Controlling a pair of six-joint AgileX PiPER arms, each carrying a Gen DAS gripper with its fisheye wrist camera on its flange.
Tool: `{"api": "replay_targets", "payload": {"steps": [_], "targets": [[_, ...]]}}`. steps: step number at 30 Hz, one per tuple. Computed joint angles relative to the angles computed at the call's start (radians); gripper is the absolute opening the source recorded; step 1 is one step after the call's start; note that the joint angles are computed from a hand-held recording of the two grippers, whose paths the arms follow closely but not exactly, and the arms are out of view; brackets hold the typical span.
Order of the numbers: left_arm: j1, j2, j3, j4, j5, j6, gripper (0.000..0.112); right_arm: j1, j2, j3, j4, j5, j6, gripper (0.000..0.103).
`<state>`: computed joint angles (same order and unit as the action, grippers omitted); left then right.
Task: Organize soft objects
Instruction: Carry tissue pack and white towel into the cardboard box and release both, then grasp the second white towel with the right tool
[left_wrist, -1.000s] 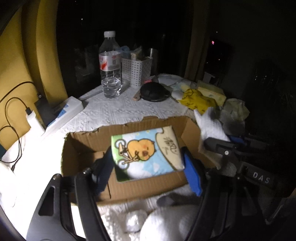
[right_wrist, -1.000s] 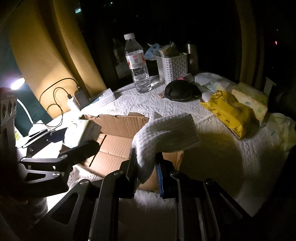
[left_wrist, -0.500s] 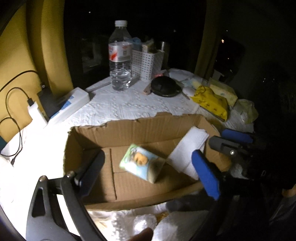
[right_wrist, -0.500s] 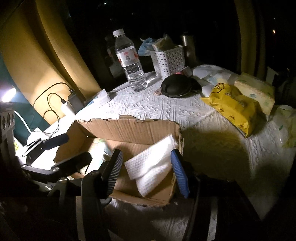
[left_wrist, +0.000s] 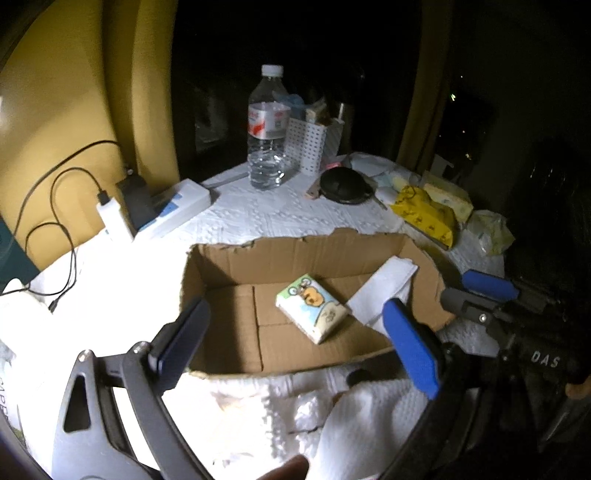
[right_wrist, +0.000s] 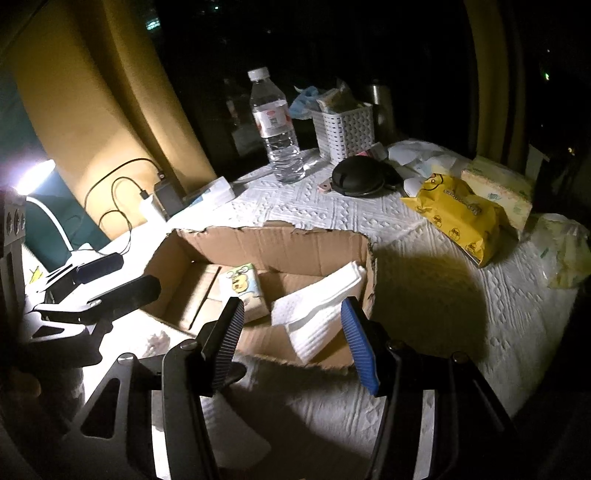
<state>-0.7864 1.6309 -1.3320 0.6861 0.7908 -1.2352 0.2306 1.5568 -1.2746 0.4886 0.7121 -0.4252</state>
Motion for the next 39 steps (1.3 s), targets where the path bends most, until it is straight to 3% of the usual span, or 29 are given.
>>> {"api": "replay_targets", "payload": {"steps": [16, 36, 38, 39], "targets": [[-0.091, -0.154, 0.168, 0.062, 0.063, -0.119, 0.096, 0.122, -0.121, 0.123, -0.104, -0.029, 0.133, 0.058], [-0.115, -0.245, 0.334, 0.064, 0.056, -0.191, 0.096, 0.323, -0.106, 0.203, -0.296, -0.097, 0.358, 0.058], [-0.118, -0.245, 0.338, 0.063, 0.057, -0.195, 0.096, 0.341, -0.101, 0.207, -0.347, -0.108, 0.397, 0.052], [-0.120, -0.245, 0.341, 0.063, 0.057, -0.198, 0.096, 0.349, -0.102, 0.210, -0.365, -0.111, 0.408, 0.041]]}}
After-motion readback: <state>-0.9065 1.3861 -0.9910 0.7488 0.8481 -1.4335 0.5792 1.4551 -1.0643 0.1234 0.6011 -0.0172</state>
